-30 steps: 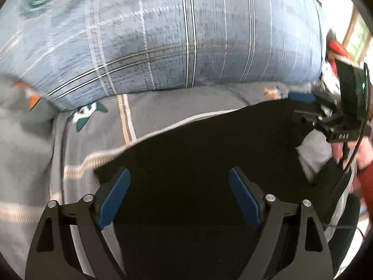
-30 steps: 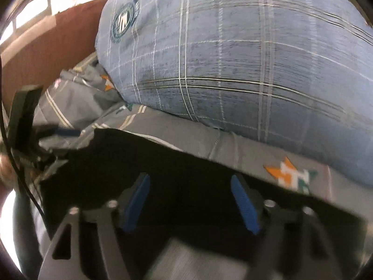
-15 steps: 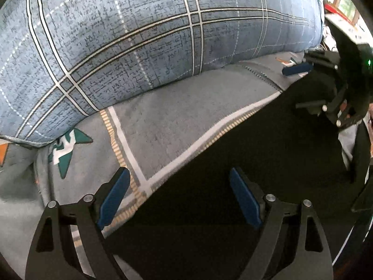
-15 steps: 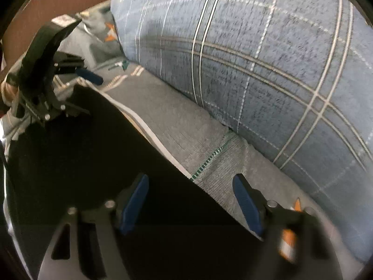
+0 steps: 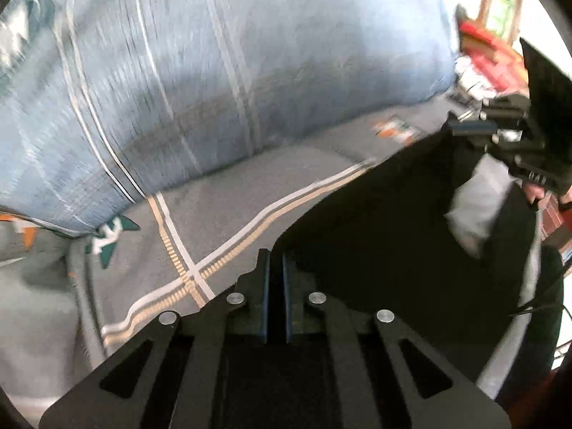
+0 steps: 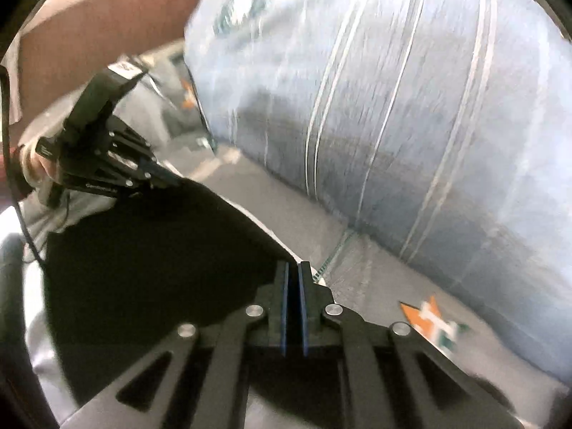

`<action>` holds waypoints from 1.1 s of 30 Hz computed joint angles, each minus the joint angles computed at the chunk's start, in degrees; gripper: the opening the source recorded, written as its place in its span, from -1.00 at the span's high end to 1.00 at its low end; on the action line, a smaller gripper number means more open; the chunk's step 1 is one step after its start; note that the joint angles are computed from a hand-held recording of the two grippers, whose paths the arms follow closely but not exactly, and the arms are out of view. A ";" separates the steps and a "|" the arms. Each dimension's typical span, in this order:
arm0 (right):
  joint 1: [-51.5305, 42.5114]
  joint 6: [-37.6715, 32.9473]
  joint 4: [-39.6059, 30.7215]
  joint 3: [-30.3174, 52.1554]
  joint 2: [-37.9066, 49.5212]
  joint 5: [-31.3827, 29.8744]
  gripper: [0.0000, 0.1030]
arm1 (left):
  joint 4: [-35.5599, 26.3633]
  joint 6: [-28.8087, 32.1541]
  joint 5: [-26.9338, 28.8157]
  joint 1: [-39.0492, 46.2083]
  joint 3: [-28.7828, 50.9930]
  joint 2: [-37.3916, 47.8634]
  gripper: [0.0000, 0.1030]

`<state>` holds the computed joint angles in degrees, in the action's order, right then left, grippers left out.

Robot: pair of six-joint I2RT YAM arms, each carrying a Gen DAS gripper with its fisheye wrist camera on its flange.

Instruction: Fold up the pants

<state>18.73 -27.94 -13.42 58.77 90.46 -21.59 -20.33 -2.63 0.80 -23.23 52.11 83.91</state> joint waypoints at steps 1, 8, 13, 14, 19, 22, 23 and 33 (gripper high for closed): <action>-0.24 -0.39 0.11 -2.52 -3.58 -0.50 0.92 | -1.31 -1.35 -1.54 -2.09 -1.84 -4.45 0.92; -0.20 3.19 -10.65 -25.01 -36.42 -7.57 0.92 | -9.24 -19.50 -8.40 -20.72 -16.53 -27.02 0.92; 7.18 12.75 -4.80 -38.24 -39.27 -2.82 0.92 | -6.74 -30.43 -10.39 -25.70 -23.44 -24.19 0.92; 8.26 15.08 -1.67 -40.24 -38.28 -1.82 0.92 | -6.42 -32.40 -10.58 -26.31 -24.04 -24.73 0.91; 5.08 18.58 -0.04 -41.96 -37.09 -4.78 0.81 | -10.08 -40.13 -12.57 -29.46 -24.42 -29.71 0.65; 6.60 18.63 -3.95 -42.72 -44.21 -3.86 0.45 | -14.22 -45.06 -17.56 -34.00 -23.51 -32.03 0.18; 7.94 18.58 -4.85 -42.45 -45.84 -3.34 0.28 | -14.78 -46.04 -18.67 -34.86 -23.88 -32.63 -0.07; 33.33 24.35 18.69 -37.99 -27.71 14.80 0.19 | -16.54 -50.92 -21.57 -25.92 -29.89 -43.42 -0.43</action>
